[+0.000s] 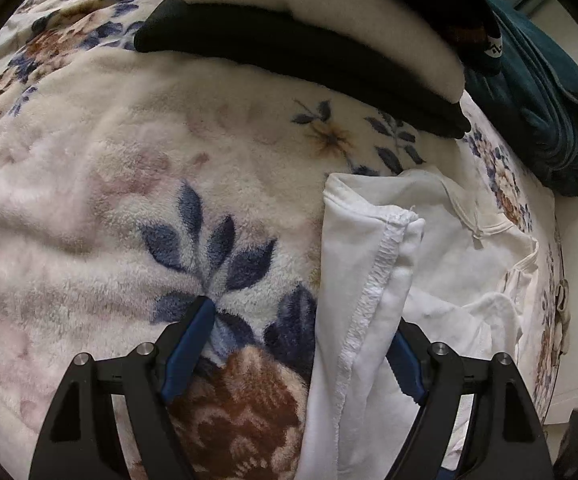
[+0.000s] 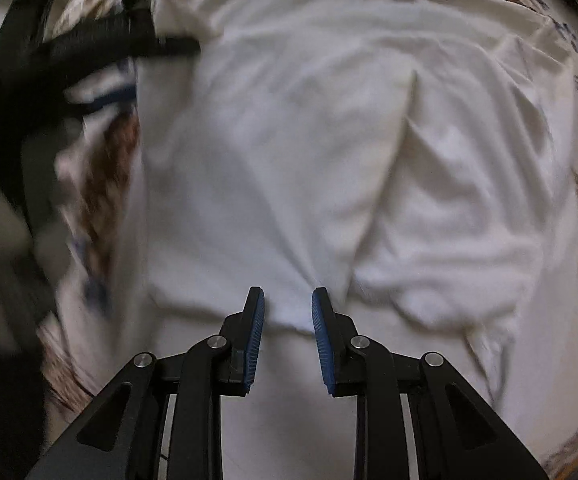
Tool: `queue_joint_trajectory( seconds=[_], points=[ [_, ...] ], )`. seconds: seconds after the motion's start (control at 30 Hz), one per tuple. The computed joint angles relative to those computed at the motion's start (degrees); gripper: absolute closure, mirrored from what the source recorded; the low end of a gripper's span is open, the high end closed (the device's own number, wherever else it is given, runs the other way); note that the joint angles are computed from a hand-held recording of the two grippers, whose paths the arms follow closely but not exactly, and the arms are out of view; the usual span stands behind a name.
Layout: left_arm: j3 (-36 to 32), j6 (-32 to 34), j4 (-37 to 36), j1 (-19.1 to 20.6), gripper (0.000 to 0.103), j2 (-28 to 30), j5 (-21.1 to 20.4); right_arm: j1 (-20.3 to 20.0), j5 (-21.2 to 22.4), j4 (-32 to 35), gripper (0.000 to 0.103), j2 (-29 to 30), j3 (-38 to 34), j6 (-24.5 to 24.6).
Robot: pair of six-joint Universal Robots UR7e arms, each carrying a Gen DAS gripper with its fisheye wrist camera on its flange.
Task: Fold small clothes
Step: 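Lay the folded strip down with the left tool and open it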
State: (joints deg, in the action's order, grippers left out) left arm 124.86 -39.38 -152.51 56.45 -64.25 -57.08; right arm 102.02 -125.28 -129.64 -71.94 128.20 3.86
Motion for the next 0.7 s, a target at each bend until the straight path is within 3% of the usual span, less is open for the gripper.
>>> queue_joint_trajectory(
  seconds=[0.07, 0.13, 0.2, 0.27, 0.33, 0.37, 0.4, 0.47, 0.5, 0.6, 0.7],
  points=[
    [-0.2, -0.1, -0.1, 0.1, 0.024, 0.0, -0.4, -0.7, -0.2, 2.1, 0.077, -1.9, 0.8, 1.4],
    [0.2, -0.8, 0.4, -0.4, 0.024, -0.8, 0.0, -1.9, 2.2, 2.8, 0.077, -4.7, 1.3, 2.6],
    [1.2, -2.1, 0.9, -1.9, 0.024, -2.5, 1.3, -2.2, 2.2, 3.9, 0.06, -8.4, 1.2, 4.0],
    [2.6, -3.7, 2.3, -4.4, 0.023, -4.5, 3.5, -1.5, 1.0, 4.1, 0.018, -11.9, 1.0, 5.6],
    [3.2, -7.3, 6.8, -7.3, 0.021, -6.2, 6.1, -0.3, -1.5, 4.8, 0.014, -14.4, 0.5, 7.3],
    [3.7, -10.3, 10.4, -9.5, 0.01, -7.5, 7.3, 0.6, -3.2, 5.6, 0.013, -15.6, 0.2, 8.3],
    [4.2, -12.4, 12.3, -11.1, 0.007, -8.4, 7.9, 1.5, -4.8, 6.8, 0.011, -16.5, -0.6, 9.2],
    [5.3, -17.4, 16.6, -14.8, 0.004, -10.4, 8.8, 2.4, -7.3, 7.3, 0.001, -15.8, -3.5, 9.5],
    [5.8, -19.8, 18.3, -16.7, 0.004, -11.3, 8.9, 3.1, -8.1, 8.0, 0.001, -15.8, -4.9, 9.7],
    [5.9, -28.6, 27.0, -22.1, 0.004, -12.9, 8.9, 4.0, -8.9, 9.9, 0.001, -17.2, -7.2, 9.2],
    [5.0, -36.4, 33.8, -27.5, 0.004, -11.9, 7.6, 2.4, -6.2, 11.2, 0.001, -18.9, -9.0, 7.2]
  ],
)
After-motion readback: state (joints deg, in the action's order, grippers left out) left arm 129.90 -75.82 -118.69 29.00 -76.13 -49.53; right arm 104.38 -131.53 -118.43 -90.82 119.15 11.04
